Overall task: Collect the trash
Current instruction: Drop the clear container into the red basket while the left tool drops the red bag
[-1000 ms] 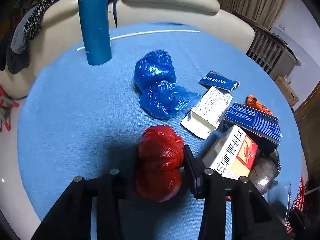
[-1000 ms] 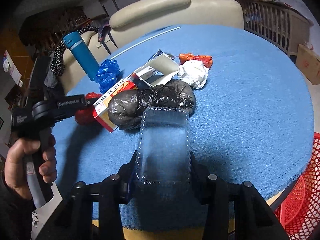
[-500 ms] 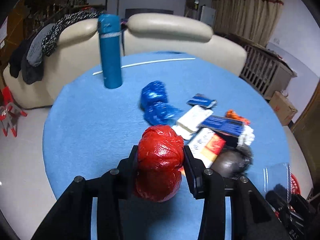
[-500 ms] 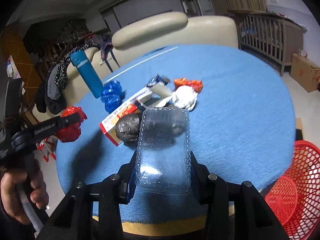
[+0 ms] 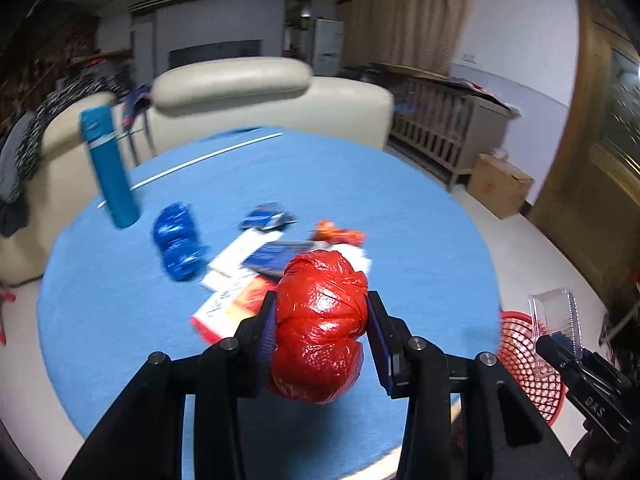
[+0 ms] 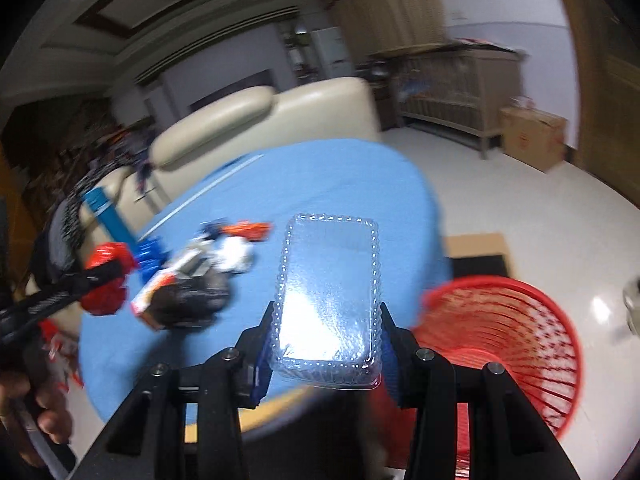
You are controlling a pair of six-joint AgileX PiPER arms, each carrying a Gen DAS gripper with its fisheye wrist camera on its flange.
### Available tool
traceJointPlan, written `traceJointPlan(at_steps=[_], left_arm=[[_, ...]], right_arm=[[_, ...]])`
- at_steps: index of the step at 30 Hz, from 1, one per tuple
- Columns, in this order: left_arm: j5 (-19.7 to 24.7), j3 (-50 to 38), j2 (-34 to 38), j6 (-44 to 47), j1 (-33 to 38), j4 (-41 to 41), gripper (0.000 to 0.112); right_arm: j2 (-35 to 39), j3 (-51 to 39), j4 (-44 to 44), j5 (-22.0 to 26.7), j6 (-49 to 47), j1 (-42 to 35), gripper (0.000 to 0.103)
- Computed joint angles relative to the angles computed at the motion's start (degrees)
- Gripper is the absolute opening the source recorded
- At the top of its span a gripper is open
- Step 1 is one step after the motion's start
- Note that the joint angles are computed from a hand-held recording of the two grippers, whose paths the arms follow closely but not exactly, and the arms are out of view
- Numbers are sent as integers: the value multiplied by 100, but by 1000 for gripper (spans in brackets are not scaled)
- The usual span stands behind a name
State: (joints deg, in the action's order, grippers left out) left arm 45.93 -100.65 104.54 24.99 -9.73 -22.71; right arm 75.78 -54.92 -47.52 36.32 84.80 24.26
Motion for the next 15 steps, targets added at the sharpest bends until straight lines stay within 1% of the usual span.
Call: traceJointPlan(at_steps=[2, 5, 10, 15], left_arm=[[77, -54, 17, 5, -215, 6, 44], [133, -70, 2, -3, -597, 93, 44], [217, -188, 147, -89, -1282, 295, 44], [280, -312, 370, -154, -1837, 480, 44]], right_arm=[[-283, 420, 39, -9, 52, -298, 47], [-557, 884, 271, -193, -141, -844, 47], [-655, 1306, 623, -485, -573, -1572, 47], [-464, 1697, 1550, -1006, -1746, -2356, 48]])
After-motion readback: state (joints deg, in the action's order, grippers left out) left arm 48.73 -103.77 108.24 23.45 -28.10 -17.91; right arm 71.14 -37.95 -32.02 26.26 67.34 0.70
